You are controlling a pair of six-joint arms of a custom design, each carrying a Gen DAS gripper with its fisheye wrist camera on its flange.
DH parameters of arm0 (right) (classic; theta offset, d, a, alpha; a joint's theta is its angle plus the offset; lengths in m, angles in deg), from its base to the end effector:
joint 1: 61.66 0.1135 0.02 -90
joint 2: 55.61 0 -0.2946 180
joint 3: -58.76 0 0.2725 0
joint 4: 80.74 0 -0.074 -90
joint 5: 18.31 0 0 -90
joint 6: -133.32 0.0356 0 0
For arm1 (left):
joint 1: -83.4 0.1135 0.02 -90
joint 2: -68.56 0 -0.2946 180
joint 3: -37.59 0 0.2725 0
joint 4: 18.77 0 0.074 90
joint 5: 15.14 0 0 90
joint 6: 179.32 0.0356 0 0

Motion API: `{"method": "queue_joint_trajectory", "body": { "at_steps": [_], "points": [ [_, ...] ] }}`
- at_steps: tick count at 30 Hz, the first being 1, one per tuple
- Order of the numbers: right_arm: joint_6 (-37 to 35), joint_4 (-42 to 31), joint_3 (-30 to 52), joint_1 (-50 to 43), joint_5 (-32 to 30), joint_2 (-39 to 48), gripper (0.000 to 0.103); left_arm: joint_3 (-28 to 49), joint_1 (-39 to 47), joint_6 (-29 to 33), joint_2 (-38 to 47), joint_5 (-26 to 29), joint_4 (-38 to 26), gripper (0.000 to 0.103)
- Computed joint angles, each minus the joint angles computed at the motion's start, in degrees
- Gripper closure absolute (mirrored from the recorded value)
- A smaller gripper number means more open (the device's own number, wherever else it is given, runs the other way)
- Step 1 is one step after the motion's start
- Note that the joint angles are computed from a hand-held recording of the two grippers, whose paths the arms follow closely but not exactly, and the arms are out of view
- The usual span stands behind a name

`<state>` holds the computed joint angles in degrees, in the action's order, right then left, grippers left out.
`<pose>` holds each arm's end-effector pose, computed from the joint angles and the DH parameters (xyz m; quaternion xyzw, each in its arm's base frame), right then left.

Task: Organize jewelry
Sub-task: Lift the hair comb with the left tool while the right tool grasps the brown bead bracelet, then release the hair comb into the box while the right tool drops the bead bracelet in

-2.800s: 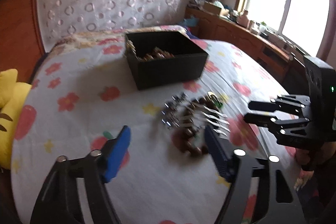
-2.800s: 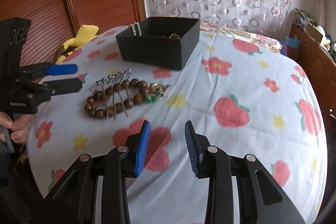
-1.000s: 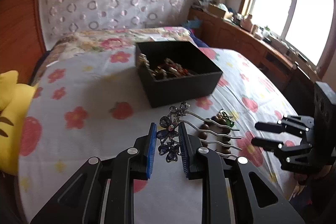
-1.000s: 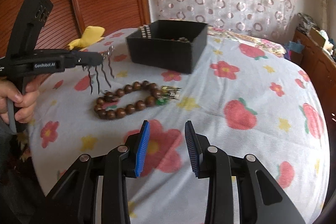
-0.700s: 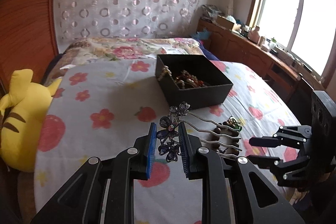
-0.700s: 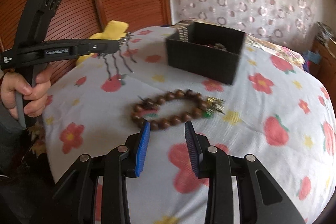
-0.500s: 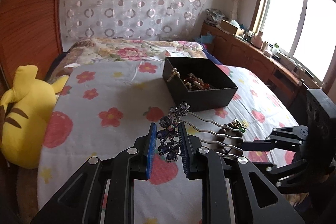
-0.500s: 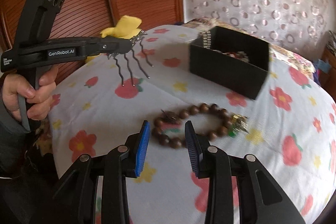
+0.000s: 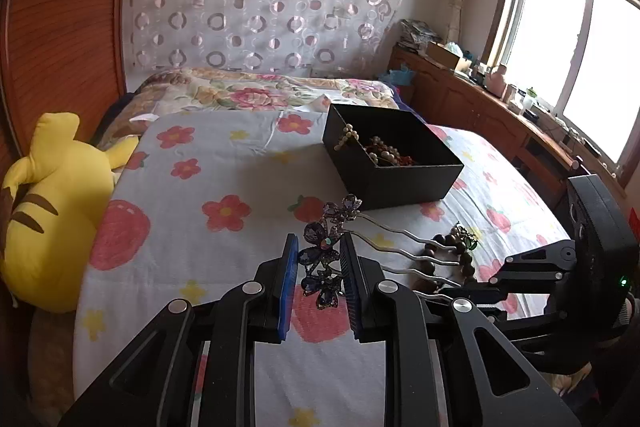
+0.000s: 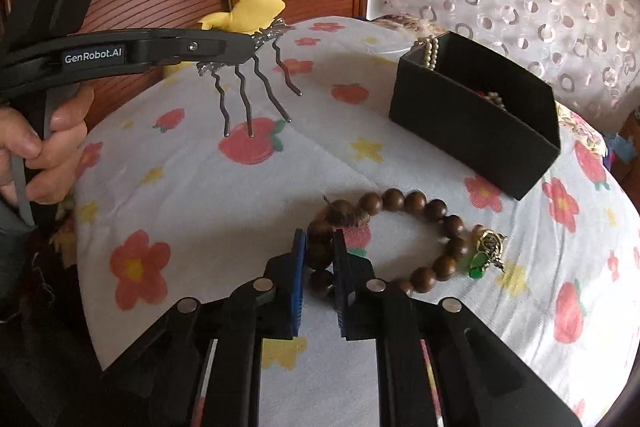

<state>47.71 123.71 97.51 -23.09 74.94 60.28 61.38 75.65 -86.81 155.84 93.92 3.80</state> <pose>0.2168 0.1703 0.0257 -0.2697 0.9079 0.0921 0.3074 0.2055 -0.0397 0.0934 0.1487 0.8874 -0.1692 0.4023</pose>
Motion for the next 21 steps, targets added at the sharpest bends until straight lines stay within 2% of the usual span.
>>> {"method": "queue_joint_trajectory", "body": {
  "at_steps": [4,7,15,21],
  "points": [
    [0.09,3.7,-4.44,-0.15,-1.02,-4.54,0.088,-0.27,-0.62,-0.22,-0.9,-0.42,-0.22,0.083],
    [-0.06,3.23,-8.25,-0.68,-0.21,-13.29,0.088,-0.04,-1.26,-0.63,-2.14,-0.91,-1.1,0.083],
    [-3.18,-10.7,-11.4,-6.73,-2.6,-38.24,0.088,0.96,-3.44,-2.02,-6.8,-2.21,-4.68,0.083],
    [-6.77,-18.22,-8.79,-10.57,-2.77,-44.64,0.088,3.41,-6.51,-3.08,-7.23,-4.16,-6.43,0.083]
  ]
}}
